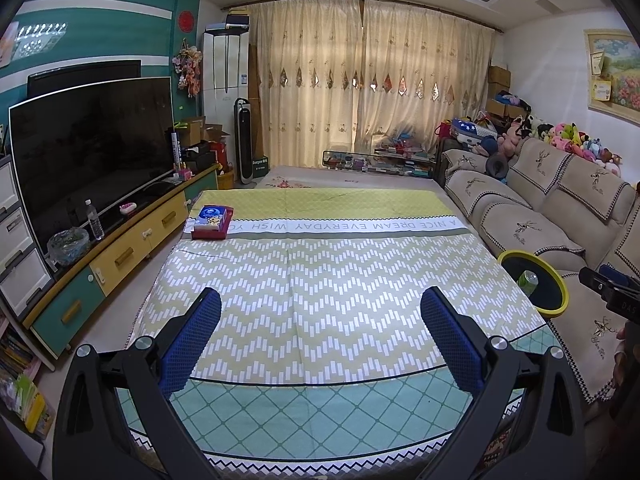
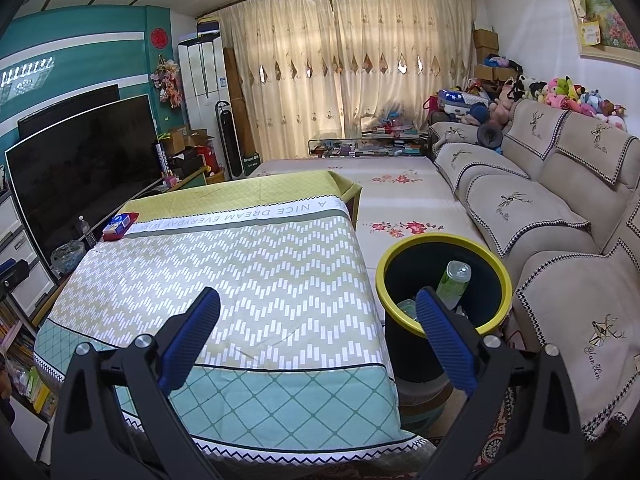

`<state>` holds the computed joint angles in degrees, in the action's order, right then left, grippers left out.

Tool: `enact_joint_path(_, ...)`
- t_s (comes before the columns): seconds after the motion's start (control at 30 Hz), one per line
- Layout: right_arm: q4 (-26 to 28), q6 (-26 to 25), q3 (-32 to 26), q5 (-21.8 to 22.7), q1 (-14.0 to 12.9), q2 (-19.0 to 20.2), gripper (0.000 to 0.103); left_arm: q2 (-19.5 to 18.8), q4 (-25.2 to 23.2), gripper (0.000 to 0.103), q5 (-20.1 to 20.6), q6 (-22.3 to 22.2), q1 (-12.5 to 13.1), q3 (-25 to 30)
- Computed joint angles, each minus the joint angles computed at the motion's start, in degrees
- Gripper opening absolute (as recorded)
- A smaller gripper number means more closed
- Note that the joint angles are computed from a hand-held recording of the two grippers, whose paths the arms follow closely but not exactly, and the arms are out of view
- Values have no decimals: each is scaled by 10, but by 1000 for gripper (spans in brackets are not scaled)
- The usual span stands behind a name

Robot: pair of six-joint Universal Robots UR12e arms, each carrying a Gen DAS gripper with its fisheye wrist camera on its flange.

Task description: Collect trash

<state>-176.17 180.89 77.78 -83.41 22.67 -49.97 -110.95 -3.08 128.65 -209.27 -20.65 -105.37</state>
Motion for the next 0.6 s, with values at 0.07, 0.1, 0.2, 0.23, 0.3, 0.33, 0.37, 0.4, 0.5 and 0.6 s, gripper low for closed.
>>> enact_joint_path(0.07,0,0,0,1,-1,0,94,0,-1,98,-1,0,1,1)
enact_joint_path(0.1,0,1,0,0,0,0,94,0,-2,98,-2,-1,1,1)
enact_joint_path(0.2,2,1,0,0,0,0,94,-1,-4,98,-2,-1,2,2)
enact_joint_path(0.23,2,1,-1,0,0,0,94,-1,-3,98,-3,-1,2,2)
enact_joint_path(0.3,2,0,-1,0,0,0,94,-1,-4,98,-3,-2,2,2)
enact_joint_path(0.33,4,0,-1,0,0,1,94,-1,-4,98,-3,-2,2,2)
enact_joint_path(0.37,4,-1,-1,1,0,1,94,-1,-4,98,-2,-2,2,2)
enact_joint_path(0.4,4,-1,-1,1,0,2,94,-2,-4,98,-3,-2,2,2)
enact_joint_path(0.5,7,-1,-1,2,-1,2,94,-3,-7,98,-4,-4,3,3)
enact_joint_path(0.6,8,-1,-2,3,-1,3,94,-3,-8,98,-8,-4,4,2)
